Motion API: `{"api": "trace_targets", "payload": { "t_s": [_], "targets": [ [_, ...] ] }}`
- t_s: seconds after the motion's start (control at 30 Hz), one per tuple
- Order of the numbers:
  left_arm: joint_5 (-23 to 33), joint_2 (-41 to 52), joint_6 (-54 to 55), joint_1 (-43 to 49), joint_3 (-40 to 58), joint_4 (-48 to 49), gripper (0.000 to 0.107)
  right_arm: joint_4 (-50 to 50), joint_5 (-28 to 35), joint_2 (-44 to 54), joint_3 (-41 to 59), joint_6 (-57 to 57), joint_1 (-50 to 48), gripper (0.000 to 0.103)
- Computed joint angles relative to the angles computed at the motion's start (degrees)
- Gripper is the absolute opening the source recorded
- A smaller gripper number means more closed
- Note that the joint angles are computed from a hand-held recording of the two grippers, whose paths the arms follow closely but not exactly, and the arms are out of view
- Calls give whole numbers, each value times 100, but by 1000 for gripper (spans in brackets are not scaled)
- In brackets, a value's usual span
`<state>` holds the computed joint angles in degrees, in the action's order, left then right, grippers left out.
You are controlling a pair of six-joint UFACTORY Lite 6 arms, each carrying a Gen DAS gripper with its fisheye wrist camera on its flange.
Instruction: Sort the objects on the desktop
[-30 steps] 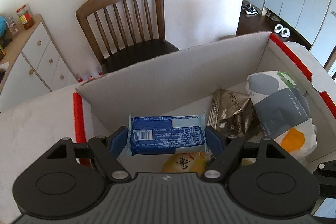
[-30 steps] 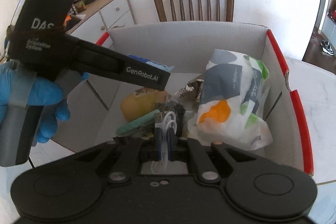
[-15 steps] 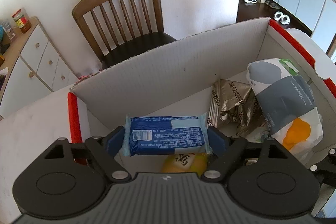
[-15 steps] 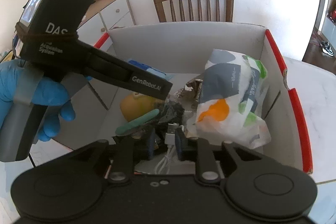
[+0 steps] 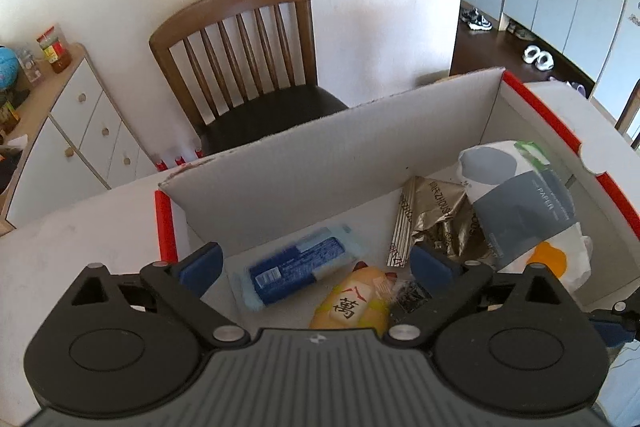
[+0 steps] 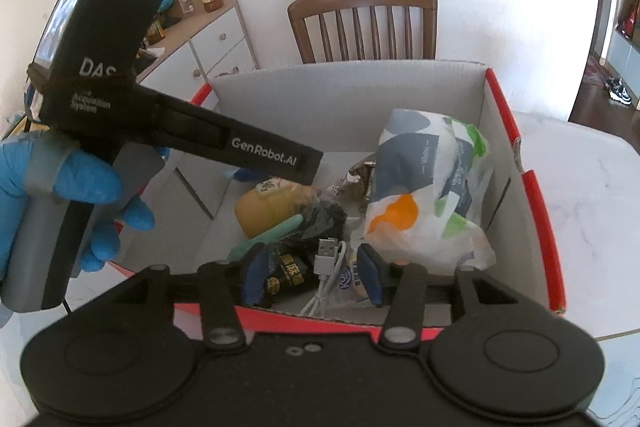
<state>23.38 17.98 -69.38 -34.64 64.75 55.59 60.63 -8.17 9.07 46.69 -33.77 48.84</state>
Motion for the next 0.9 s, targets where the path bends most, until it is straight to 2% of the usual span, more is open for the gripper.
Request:
{"api": "trace_targets", "payload": {
  "t_s": [0.43,0.9],
  "targets": [
    [247,-690,29,-250,-358,-207,101,2271,-246,-718,-350,-2161,271,55],
    [597,-1933,-245,-683,-1055,-356,101,4751,-1099,-1467,-508,-4402,921,56]
  ]
}}
